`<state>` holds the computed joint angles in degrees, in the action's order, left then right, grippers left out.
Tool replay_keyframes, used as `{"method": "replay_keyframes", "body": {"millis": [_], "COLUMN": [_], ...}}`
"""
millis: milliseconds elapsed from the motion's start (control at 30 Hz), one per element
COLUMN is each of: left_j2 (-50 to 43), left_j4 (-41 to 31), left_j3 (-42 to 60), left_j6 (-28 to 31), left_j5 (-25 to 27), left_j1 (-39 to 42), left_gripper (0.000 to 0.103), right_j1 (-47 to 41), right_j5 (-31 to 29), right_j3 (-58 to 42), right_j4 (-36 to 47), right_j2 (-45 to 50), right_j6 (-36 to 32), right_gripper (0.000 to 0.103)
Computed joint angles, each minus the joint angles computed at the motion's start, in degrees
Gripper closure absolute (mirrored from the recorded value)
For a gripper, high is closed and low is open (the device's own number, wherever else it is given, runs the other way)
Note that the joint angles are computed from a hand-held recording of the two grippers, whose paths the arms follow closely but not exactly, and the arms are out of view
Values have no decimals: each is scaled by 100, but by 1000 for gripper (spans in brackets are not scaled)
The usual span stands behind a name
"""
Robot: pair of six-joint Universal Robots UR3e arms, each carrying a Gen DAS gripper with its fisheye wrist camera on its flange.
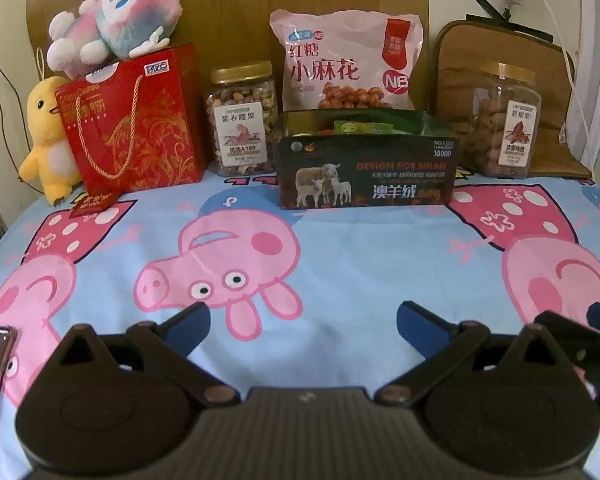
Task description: Organize snacks
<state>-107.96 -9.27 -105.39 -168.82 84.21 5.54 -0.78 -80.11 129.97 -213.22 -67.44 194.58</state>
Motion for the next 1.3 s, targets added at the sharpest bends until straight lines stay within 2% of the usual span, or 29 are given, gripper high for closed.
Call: {"method": "replay_keyframes", "body": {"millis": [200, 667, 1300], "left_j2": [-118, -552, -681], "left_j4": [-132, -315, -319], "left_j3": [227, 840, 1174], "left_j6": [-20, -51, -161], "left_j5": [77, 263, 119], "left_j1": [-67, -337, -456], "left_gripper": [0, 0, 0], "right_j1": [-152, -233, -436], "right_j5": [161, 82, 92], "right_j3": [-56, -270, -387], "right_j4": [-48, -129, -271], "right_j2": [14, 176, 176], "right_j6": [82, -7, -80], "right_gripper": [16, 16, 16]}}
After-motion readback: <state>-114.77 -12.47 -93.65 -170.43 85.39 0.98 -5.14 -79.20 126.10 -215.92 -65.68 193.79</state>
